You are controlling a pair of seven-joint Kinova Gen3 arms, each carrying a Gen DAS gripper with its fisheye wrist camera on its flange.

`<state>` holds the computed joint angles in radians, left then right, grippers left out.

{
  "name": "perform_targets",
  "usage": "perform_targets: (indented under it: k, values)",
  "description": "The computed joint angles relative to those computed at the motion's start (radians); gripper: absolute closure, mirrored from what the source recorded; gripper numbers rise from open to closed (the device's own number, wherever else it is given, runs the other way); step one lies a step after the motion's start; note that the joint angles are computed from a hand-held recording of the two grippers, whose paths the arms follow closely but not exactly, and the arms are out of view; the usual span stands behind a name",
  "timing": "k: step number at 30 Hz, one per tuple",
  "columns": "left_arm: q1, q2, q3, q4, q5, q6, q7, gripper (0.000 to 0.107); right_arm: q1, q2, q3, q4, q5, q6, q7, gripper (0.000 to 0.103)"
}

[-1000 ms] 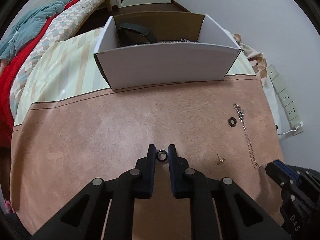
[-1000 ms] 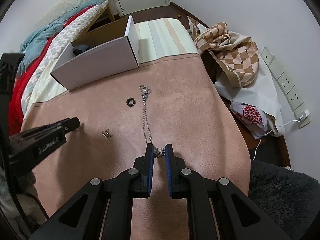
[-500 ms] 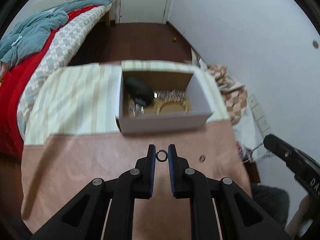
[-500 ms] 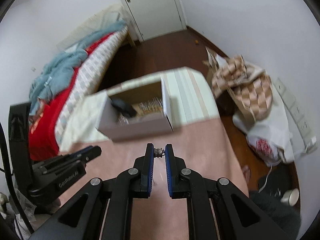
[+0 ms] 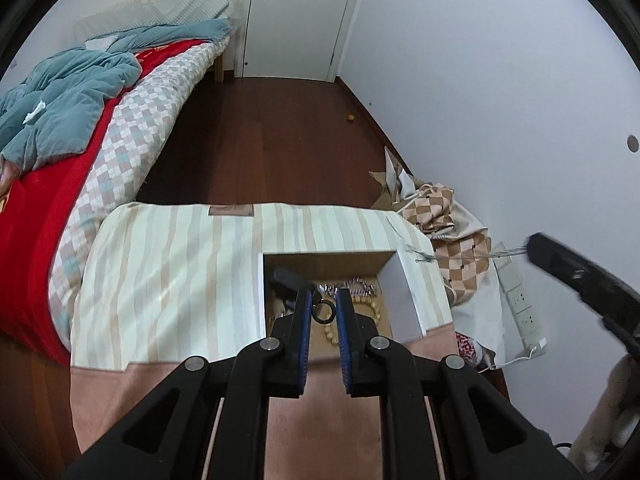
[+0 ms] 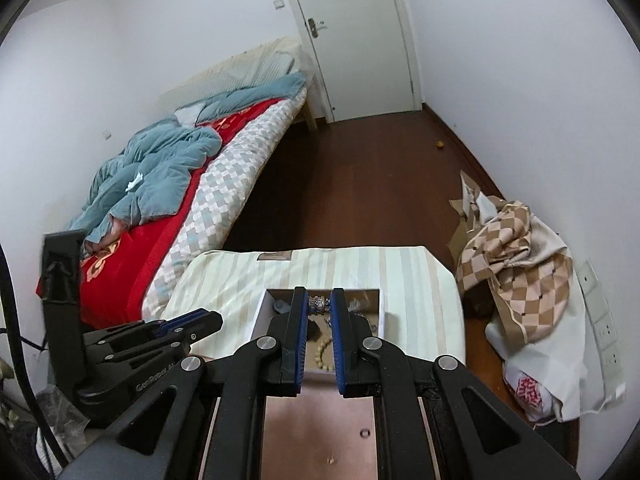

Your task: Organize jewelry

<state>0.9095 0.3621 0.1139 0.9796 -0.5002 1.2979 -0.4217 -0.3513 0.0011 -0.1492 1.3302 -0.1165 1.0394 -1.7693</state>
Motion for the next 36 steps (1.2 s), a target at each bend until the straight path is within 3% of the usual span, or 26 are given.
perform_targets:
  k: [8,18,21,22,23,25,26,30,31,33,36]
  values:
    - [-0.118,0.042,0.012,0.032,0.163,-0.078,-0.071,0.098,0.034,0.201,0.017,-0.076,-0.103,0.092,0.050,0.091]
    - [-0.209,0.103,0.012,0.048,0.348,-0.121,-0.121,0.097,0.065,0.297,0.021,-0.075,-0.143,0.144,0.083,0.091]
    - [-0.198,0.109,-0.005,0.033,0.337,-0.097,-0.104,0.094,0.053,0.315,0.025,-0.098,-0.120,0.178,0.070,0.090]
    - [-0.195,0.109,-0.009,0.029,0.329,-0.090,-0.102,0.093,0.049,0.316,0.027,-0.099,-0.108,0.185,0.064,0.085]
    - [-0.184,0.112,-0.016,0.014,0.311,-0.067,-0.097,0.085,0.048,0.313,0.027,-0.098,-0.105,0.186,0.062,0.075]
    - [-0.169,0.111,-0.025,-0.002,0.285,-0.040,-0.088,0.054,0.044,0.304,0.028,-0.092,-0.093,0.182,0.060,0.062]
    - [-0.162,0.108,-0.029,-0.004,0.271,-0.031,-0.082,0.033,0.041,0.297,0.028,-0.088,-0.087,0.180,0.058,0.059]
    - [-0.123,0.099,-0.043,-0.015,0.196,0.019,-0.054,0.030,0.021,0.272,0.029,-0.075,-0.044,0.179,0.047,0.055]
    - [-0.111,0.101,-0.047,-0.023,0.175,0.042,-0.049,0.027,0.007,0.259,0.032,-0.067,-0.018,0.177,0.035,0.048]
    - [-0.083,0.106,-0.054,-0.034,0.130,0.086,-0.039,0.009,-0.018,0.238,0.032,-0.049,0.032,0.166,0.019,0.039]
    - [-0.046,0.112,-0.059,-0.038,0.079,0.136,-0.019,0.007,-0.051,0.224,0.031,-0.039,0.101,0.173,-0.013,0.023]
